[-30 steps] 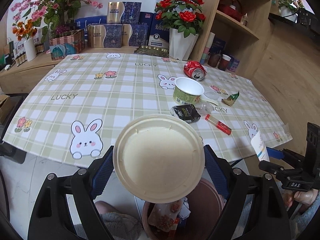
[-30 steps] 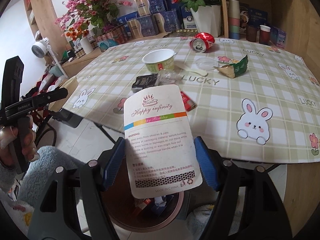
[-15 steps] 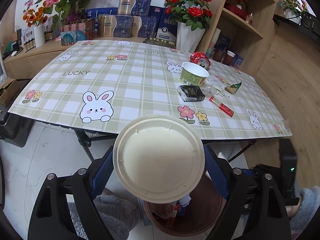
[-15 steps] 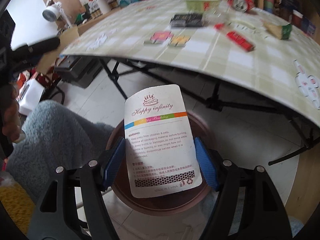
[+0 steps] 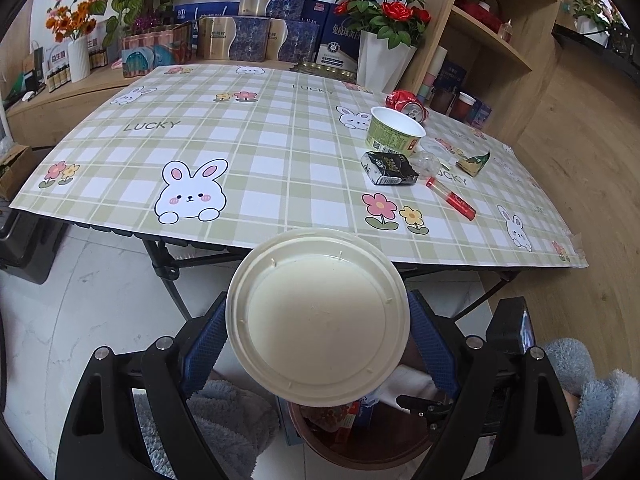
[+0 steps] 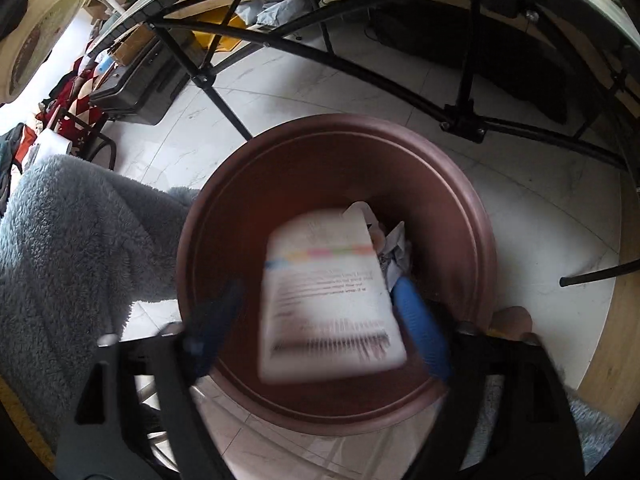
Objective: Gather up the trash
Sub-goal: 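Carry both items over the brown bin and open the right tool, then open the left tool to drop the beige lid into the bin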
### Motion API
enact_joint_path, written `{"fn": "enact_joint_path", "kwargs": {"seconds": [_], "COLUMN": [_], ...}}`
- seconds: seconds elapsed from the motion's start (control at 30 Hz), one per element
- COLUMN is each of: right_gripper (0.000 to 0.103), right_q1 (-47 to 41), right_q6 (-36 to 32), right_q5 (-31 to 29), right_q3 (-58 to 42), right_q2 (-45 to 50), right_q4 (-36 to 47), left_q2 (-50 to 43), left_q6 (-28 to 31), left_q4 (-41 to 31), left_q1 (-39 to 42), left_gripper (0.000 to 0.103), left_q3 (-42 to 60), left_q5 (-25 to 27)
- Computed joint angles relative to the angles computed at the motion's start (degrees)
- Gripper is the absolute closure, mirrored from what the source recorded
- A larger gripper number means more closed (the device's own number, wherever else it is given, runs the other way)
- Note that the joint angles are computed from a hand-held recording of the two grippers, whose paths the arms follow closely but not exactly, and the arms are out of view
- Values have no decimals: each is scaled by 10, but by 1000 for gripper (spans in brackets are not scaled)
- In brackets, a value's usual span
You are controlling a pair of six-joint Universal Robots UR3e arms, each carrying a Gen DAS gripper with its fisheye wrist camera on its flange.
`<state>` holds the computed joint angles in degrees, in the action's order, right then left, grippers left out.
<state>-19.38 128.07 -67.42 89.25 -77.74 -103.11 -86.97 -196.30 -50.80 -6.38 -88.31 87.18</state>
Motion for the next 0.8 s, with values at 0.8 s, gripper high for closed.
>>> {"fn": "enact_joint_path", "kwargs": {"seconds": [0.8], "right_gripper": [6], "right_q1": [-148], "right_q6": [9], "right_q5": [182], "right_q3": [-194], "right_q2": [-57], "right_q4": [49], "left_q2": [-134], "left_q6": [109], "left_q4": [-15], "left_q1": [-87], "left_gripper": [19], "left_q3": [49], "left_q5": [-16]}}
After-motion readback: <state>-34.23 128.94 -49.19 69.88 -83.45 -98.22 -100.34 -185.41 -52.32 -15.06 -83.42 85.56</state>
